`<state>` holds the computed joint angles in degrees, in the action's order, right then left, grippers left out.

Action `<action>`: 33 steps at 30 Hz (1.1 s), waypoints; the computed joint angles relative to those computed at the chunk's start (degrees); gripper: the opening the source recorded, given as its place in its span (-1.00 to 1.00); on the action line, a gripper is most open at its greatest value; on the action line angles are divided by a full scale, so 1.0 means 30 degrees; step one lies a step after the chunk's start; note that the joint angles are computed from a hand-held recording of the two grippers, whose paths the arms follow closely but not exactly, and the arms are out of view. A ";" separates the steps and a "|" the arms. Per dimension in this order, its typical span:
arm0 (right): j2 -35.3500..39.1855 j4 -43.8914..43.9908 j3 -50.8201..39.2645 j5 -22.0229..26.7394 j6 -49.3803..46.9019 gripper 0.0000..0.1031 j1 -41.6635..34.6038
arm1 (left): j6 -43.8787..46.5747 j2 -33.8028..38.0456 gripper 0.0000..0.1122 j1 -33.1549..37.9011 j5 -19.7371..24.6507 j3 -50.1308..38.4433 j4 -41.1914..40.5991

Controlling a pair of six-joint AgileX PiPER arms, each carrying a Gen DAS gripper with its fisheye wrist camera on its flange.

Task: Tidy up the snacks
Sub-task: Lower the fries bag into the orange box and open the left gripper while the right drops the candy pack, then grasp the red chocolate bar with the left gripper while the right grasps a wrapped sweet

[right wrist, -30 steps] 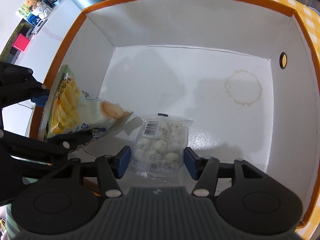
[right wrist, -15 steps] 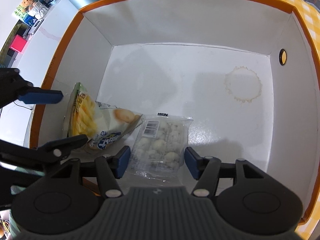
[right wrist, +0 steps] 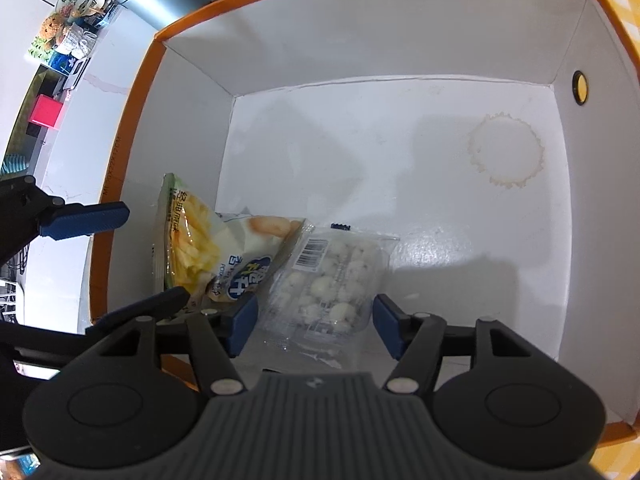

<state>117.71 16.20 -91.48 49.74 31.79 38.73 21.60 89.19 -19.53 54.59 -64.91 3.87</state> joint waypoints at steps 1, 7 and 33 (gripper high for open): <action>-0.0070 -0.0514 -0.0103 0.0154 0.0338 0.19 0.0157 | 0.0039 -0.0126 0.33 0.0059 -0.0095 0.0120 -0.0093; -0.1210 -0.3357 -0.0027 0.0593 0.1639 0.26 0.1241 | -0.0324 -0.1816 0.35 -0.0107 -0.1017 0.1368 -0.0119; -0.9654 -1.8981 0.8575 0.3939 2.1441 0.28 1.3103 | -0.1747 -1.4864 0.35 -0.1122 -0.1353 0.9384 -0.2682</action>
